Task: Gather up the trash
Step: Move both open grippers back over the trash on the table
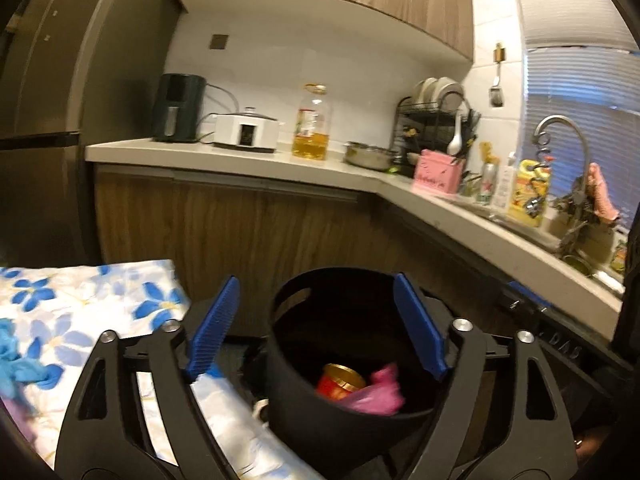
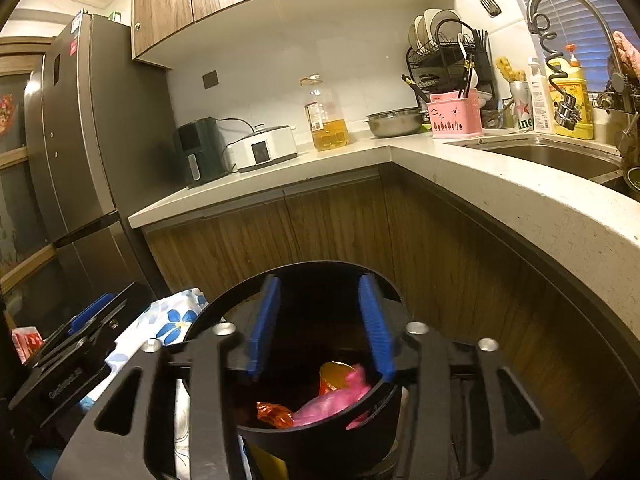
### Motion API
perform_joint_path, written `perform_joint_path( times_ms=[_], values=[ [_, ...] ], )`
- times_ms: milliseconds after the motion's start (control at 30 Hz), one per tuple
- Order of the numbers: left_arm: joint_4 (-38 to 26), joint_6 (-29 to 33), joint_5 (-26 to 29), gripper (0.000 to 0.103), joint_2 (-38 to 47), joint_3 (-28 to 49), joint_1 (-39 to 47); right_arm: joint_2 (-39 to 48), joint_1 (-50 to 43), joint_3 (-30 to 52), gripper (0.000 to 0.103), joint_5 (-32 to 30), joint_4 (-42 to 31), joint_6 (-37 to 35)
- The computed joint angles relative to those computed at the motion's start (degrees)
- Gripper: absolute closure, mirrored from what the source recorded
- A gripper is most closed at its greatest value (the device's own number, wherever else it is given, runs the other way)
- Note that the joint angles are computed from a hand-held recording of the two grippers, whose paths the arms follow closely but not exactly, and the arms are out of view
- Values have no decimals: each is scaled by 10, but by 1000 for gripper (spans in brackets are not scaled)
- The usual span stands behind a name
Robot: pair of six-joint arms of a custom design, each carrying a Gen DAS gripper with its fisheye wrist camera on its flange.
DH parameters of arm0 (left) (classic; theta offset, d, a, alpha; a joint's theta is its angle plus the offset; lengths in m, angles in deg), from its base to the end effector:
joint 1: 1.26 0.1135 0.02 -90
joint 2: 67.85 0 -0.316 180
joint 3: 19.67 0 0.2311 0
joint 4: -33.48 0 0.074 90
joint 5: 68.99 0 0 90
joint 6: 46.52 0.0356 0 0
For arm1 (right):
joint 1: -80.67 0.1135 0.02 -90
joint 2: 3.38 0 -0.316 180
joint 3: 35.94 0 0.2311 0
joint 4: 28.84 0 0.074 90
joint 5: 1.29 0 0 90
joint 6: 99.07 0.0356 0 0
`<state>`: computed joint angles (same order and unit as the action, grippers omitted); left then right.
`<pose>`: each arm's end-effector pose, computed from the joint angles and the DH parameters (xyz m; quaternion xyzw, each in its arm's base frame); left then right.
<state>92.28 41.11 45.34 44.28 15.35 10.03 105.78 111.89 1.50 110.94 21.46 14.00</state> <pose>0.2889 0.0427 0.1475 0.0283 0.8015 -0.1258 0.5840 0.2599 0.1418 0.1535 0.0507 0.8164 0.1105 0.5646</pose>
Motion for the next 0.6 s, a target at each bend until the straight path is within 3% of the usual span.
perform_joint_path(
  times_ms=[167, 267, 433, 600],
  values=[
    [-4, 9, -18, 6, -26, -42, 36, -7, 17, -11, 32, 9, -8, 16],
    [3, 23, -25, 6, -39, -72, 65, -12, 33, -19, 23, 17, -13, 23],
    [-5, 48, -15, 6, -63, -112, 123, -32, 74, -32, 16, 55, -33, 29],
    [7, 66, 9, 6, -80, -153, 183, -57, 117, -41, 15, 95, -56, 41]
  ],
)
